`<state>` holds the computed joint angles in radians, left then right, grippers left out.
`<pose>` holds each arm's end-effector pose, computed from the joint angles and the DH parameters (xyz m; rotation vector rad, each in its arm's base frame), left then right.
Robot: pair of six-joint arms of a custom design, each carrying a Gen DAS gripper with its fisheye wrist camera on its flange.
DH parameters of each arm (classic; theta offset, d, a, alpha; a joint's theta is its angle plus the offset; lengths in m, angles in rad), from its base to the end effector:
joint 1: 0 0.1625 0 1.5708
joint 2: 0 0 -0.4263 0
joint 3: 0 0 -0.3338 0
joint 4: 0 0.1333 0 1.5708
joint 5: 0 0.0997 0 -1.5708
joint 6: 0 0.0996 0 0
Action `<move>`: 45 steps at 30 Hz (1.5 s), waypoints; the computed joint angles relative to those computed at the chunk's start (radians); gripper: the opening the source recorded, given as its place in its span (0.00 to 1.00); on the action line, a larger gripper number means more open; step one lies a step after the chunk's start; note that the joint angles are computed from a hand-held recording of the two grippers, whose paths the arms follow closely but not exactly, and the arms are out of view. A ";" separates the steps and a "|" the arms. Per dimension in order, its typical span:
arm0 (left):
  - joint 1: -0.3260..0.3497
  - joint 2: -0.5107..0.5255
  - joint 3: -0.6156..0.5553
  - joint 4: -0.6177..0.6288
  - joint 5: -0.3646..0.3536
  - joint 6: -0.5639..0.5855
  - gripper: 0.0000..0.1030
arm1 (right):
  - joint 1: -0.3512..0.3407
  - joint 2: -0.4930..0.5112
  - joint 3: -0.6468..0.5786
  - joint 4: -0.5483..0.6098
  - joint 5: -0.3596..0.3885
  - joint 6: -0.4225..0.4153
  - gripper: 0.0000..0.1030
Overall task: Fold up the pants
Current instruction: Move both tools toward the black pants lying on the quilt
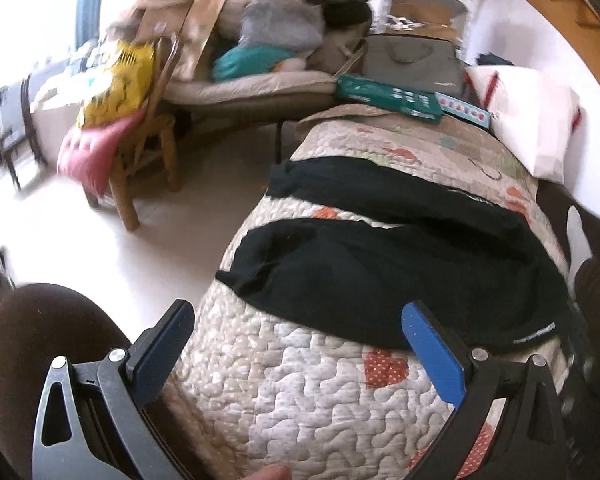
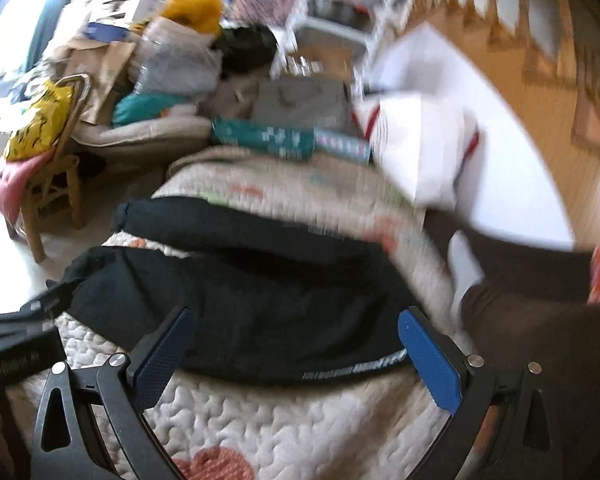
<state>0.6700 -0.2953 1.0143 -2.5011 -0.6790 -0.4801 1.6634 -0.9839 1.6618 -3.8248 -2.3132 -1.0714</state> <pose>-0.4723 -0.6432 0.0265 0.3850 2.3901 -0.9337 0.1183 -0.5604 0.4082 0.3486 -1.6436 1.1020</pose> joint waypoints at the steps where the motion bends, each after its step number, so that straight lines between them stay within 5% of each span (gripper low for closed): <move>1: 0.008 -0.005 -0.006 0.028 -0.019 -0.041 1.00 | 0.001 0.004 0.010 -0.032 0.017 -0.035 1.00; 5: 0.019 -0.016 -0.003 0.061 -0.039 -0.097 1.00 | 0.006 0.023 0.037 -0.117 0.066 -0.160 1.00; 8: 0.014 -0.005 -0.014 0.085 -0.021 -0.096 1.00 | 0.004 0.025 0.035 -0.106 0.062 -0.160 1.00; 18: 0.017 0.029 -0.062 0.134 -0.013 -0.066 0.96 | -0.031 -0.031 -0.002 0.143 -0.001 0.127 1.00; 29: -0.004 0.073 -0.106 0.165 0.022 -0.006 0.94 | -0.065 -0.083 -0.022 0.329 0.014 0.305 1.00; 37: -0.011 0.112 -0.188 0.341 0.104 -0.034 0.93 | -0.093 -0.130 -0.071 0.487 0.027 0.478 1.00; 45: 0.013 0.101 -0.196 0.396 0.015 -0.081 0.93 | -0.117 -0.154 -0.081 0.577 0.055 0.564 1.00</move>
<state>0.6826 -0.1940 0.8181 -2.1054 -0.6643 -0.5615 1.5462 -1.1378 1.5808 -3.2476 -2.2579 -0.5071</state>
